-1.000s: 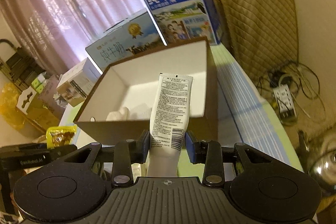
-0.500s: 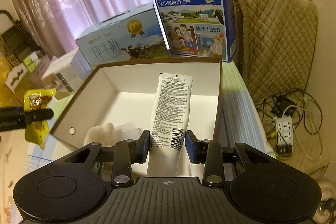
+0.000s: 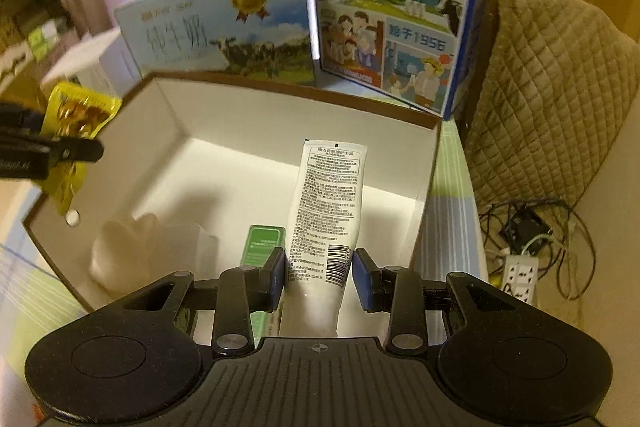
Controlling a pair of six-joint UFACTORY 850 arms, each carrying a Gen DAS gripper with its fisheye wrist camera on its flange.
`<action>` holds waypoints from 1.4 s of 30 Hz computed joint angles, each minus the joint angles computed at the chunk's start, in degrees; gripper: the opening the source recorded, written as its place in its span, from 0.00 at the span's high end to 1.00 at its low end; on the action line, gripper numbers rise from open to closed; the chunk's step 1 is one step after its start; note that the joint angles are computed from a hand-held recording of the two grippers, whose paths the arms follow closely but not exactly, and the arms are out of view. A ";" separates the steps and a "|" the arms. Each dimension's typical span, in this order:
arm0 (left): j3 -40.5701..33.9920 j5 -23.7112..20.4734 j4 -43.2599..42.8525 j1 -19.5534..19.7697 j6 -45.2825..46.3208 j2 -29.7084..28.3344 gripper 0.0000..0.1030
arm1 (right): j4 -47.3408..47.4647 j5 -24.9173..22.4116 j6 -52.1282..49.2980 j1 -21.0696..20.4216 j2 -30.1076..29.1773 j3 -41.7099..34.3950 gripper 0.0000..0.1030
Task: Organize objects
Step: 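Open right tool dropping tube in box while left tool lowers and releases packet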
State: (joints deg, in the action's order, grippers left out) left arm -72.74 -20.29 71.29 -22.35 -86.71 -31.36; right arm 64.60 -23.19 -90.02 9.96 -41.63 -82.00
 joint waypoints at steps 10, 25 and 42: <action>-5.70 0.96 -12.38 1.82 14.59 -5.76 0.51 | -16.82 4.57 8.98 2.80 -4.27 -4.69 0.68; -7.69 0.54 -16.15 2.27 19.37 -7.89 0.51 | -10.50 5.42 5.01 2.66 -5.07 -5.81 0.48; -8.24 0.92 -10.04 2.09 15.59 -8.31 0.24 | -2.29 2.44 -3.40 1.65 -2.42 -2.46 0.31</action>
